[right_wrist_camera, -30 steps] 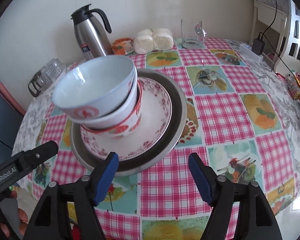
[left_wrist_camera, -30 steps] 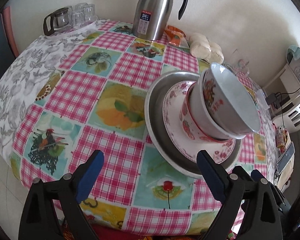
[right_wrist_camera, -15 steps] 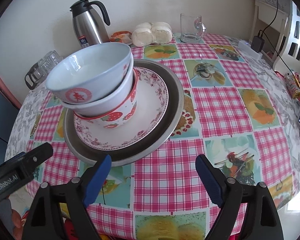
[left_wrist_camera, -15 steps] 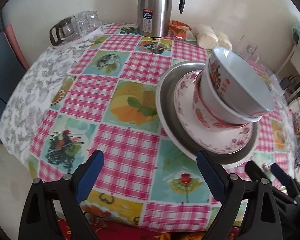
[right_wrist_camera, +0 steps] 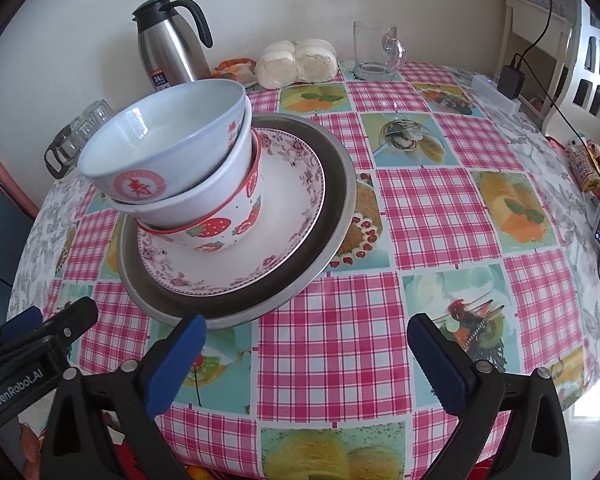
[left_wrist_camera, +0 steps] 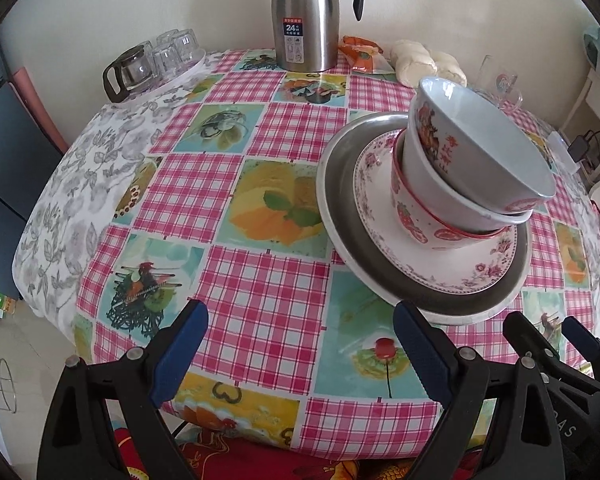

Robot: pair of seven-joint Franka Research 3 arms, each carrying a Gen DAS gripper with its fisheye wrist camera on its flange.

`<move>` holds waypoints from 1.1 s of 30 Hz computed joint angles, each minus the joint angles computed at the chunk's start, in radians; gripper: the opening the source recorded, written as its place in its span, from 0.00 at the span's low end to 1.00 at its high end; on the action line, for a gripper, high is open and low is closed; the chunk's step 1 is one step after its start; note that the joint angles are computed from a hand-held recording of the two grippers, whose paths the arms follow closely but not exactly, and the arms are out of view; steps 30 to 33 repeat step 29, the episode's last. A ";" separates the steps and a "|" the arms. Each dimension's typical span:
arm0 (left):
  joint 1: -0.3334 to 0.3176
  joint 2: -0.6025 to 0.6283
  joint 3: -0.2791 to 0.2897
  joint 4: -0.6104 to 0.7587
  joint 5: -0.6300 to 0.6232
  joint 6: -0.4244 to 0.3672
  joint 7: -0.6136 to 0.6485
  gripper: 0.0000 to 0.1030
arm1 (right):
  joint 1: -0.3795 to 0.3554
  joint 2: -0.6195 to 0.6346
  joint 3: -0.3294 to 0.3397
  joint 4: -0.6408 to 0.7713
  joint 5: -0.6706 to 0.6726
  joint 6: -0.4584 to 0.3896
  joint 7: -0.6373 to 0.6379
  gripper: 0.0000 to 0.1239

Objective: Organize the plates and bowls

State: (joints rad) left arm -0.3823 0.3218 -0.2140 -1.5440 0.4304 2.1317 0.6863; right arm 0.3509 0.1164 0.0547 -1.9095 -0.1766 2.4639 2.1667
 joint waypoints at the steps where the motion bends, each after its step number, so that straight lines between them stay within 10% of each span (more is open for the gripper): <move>1: -0.003 0.005 0.001 0.009 0.003 -0.018 -0.002 0.91 | 0.001 -0.001 0.000 -0.001 -0.001 0.000 0.001 0.83; 33: -0.024 0.043 0.005 0.067 0.031 -0.123 0.009 0.91 | -0.001 -0.008 0.000 -0.005 -0.027 -0.011 0.017 0.83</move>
